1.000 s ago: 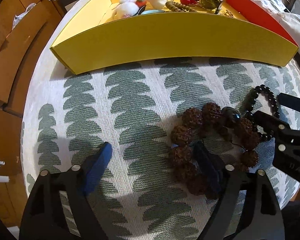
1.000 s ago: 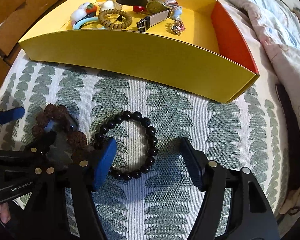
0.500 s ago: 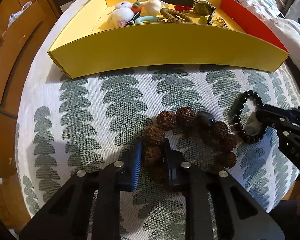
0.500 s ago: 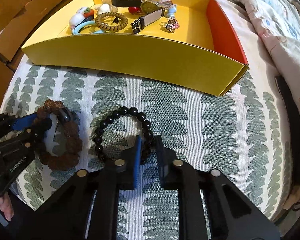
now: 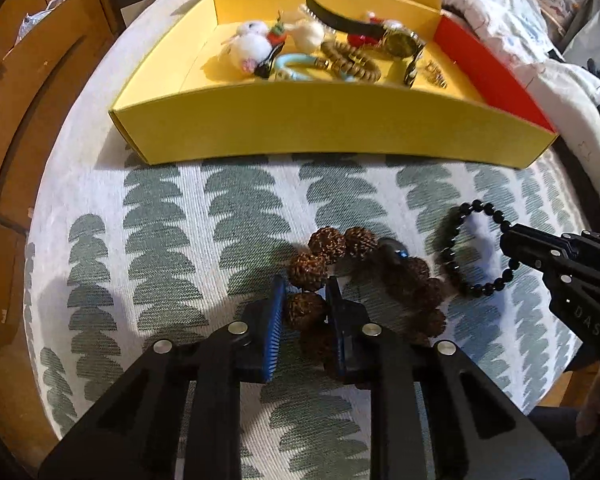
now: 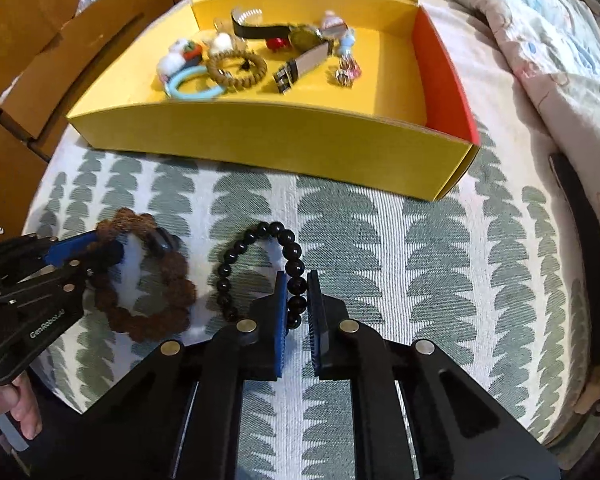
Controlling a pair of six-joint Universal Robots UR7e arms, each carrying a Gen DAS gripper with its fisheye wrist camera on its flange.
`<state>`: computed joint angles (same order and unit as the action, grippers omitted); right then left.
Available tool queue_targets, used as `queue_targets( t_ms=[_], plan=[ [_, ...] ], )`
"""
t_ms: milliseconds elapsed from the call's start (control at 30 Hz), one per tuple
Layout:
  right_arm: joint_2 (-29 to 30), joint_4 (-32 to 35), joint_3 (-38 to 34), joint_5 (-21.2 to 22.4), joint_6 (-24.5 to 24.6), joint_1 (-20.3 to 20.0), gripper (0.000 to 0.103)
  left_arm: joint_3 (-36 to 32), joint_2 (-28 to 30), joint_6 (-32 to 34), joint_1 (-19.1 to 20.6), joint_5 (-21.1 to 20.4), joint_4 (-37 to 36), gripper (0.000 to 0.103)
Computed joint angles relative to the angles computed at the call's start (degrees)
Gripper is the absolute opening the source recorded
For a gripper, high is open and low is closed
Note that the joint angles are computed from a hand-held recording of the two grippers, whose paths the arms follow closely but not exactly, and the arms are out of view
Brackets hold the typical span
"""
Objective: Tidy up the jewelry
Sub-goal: 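Grasp the rudraksha bracelet with the left tool while the right tool grasps the black bead bracelet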
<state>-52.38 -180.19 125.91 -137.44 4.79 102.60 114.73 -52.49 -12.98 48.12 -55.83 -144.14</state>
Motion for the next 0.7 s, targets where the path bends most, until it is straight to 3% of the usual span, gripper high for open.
queue_targets(
  t_ms=[333,700],
  plan=[
    [-2.8,-2.1,1.1,3.9,-1.4,3.3,0.011,0.5,-2.1,1.3,-0.3,-2.6,-2.0,0.021],
    [-4.3,-4.9,1.5,5.3,-2.0,5.9,0.011,1.6,-4.5,1.2,-1.2,-5.8,-5.5,0.021]
  ],
)
